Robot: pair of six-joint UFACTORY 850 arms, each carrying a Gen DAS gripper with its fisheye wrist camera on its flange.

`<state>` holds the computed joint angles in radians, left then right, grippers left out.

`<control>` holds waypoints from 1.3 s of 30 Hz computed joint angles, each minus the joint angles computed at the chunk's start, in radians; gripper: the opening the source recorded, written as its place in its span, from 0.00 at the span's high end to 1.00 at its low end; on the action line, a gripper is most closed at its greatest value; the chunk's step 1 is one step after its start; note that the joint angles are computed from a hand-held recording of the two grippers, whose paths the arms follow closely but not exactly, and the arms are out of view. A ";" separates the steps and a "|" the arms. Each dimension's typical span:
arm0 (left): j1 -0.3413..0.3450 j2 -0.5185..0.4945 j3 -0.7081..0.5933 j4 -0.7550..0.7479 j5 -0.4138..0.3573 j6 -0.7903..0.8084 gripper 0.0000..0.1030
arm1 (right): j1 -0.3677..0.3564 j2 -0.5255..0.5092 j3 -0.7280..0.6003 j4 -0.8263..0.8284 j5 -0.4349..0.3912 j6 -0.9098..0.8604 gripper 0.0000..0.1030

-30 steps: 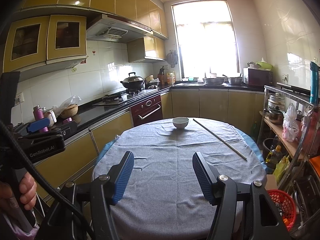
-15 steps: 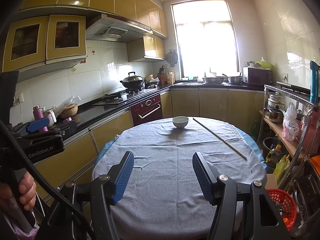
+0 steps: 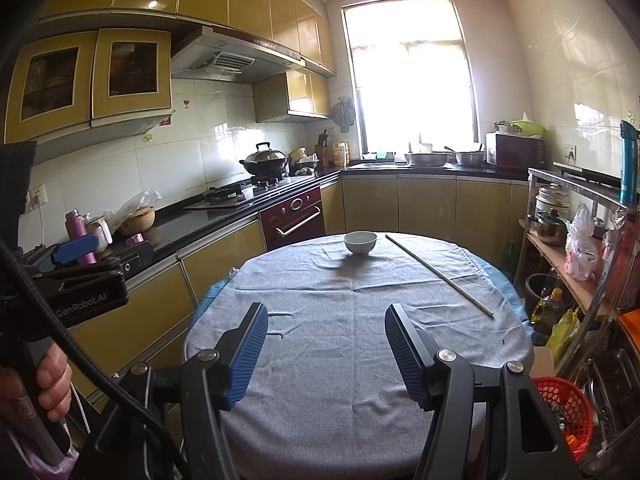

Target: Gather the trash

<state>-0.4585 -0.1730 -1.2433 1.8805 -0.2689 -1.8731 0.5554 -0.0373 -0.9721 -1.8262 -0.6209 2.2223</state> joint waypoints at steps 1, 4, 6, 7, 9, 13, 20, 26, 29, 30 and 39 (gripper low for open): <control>0.001 0.000 0.000 0.005 0.002 -0.005 0.14 | 0.000 0.000 0.000 0.001 0.000 0.000 0.37; 0.002 0.000 0.002 0.023 0.003 -0.018 0.14 | -0.001 0.000 0.000 -0.001 -0.001 0.002 0.37; 0.003 0.000 0.002 0.029 0.007 -0.022 0.14 | -0.002 0.001 -0.001 0.000 -0.001 0.000 0.37; 0.003 0.000 0.002 0.032 0.006 -0.024 0.14 | -0.001 0.001 -0.001 0.001 -0.002 -0.001 0.37; 0.004 -0.001 0.002 0.030 0.007 -0.022 0.14 | -0.002 0.001 -0.002 0.002 -0.001 -0.002 0.37; 0.005 -0.002 0.000 0.030 0.008 -0.022 0.14 | 0.000 0.002 -0.002 0.003 -0.002 -0.003 0.37; 0.005 -0.003 -0.002 0.025 0.007 -0.015 0.14 | -0.003 0.000 -0.007 0.007 0.001 -0.009 0.37; 0.007 -0.004 -0.003 0.025 0.010 -0.014 0.14 | -0.002 0.000 -0.009 0.009 0.000 -0.014 0.37; 0.006 -0.008 -0.004 0.022 0.008 -0.011 0.14 | -0.002 0.000 -0.009 0.011 0.000 -0.016 0.37; 0.006 -0.009 -0.005 0.020 0.009 -0.009 0.14 | -0.002 0.000 -0.010 0.013 0.000 -0.017 0.37; -0.006 -0.057 -0.045 -0.101 0.013 0.107 0.14 | -0.017 0.008 0.003 0.015 0.000 -0.018 0.37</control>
<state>-0.4640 -0.2303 -1.2883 1.7796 -0.2557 -1.7662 0.5388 -0.0298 -0.9694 -1.8110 -0.6205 2.2043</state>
